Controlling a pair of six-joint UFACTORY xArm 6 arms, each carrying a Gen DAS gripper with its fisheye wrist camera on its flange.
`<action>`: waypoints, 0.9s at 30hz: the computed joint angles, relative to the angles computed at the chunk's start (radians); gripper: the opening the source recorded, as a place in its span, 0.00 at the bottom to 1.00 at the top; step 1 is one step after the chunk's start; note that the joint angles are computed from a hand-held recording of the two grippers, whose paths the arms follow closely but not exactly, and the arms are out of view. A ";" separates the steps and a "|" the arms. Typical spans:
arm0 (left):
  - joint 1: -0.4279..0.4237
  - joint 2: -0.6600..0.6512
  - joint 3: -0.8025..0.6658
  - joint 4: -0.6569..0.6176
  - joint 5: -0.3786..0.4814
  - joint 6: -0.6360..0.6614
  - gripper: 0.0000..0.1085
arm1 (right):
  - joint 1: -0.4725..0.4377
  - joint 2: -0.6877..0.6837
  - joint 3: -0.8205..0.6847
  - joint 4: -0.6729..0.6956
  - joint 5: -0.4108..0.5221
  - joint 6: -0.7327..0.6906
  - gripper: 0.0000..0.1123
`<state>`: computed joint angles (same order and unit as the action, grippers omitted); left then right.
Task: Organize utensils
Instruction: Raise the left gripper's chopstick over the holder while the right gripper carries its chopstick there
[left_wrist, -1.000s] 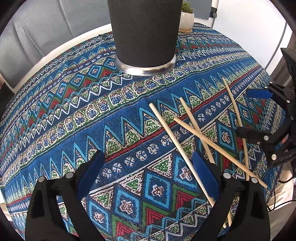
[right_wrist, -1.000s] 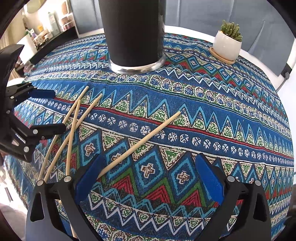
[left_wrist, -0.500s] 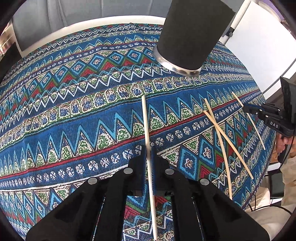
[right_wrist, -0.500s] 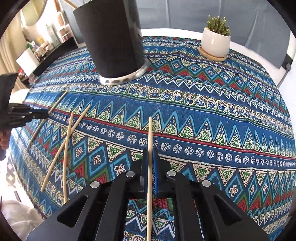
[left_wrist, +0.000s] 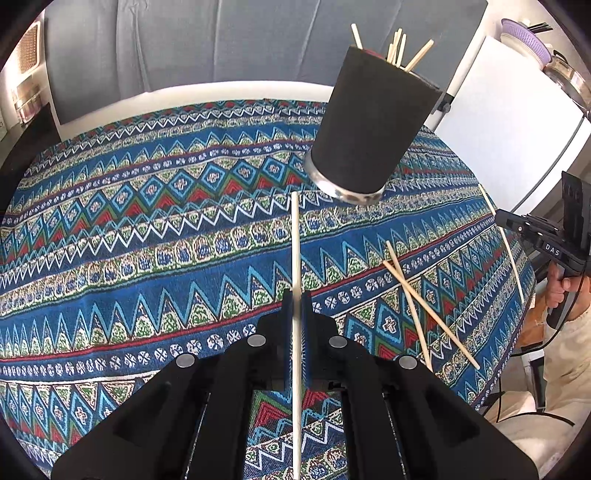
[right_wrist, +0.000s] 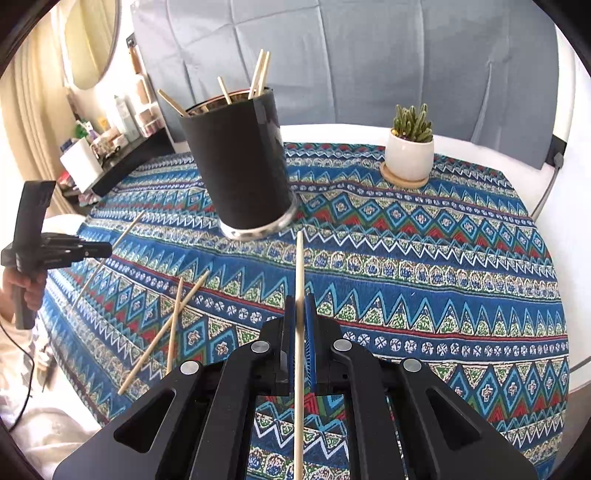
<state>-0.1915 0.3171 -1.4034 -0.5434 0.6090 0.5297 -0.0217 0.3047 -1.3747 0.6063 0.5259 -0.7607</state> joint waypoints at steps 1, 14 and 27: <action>-0.003 -0.004 -0.006 0.000 -0.007 0.002 0.04 | -0.002 -0.001 -0.008 0.010 0.009 -0.007 0.04; -0.032 -0.002 -0.175 0.089 -0.049 -0.018 0.04 | 0.001 -0.035 -0.070 0.149 -0.025 -0.154 0.04; -0.063 0.082 -0.372 0.076 -0.088 0.047 0.04 | 0.029 0.029 -0.247 0.427 -0.037 -0.374 0.04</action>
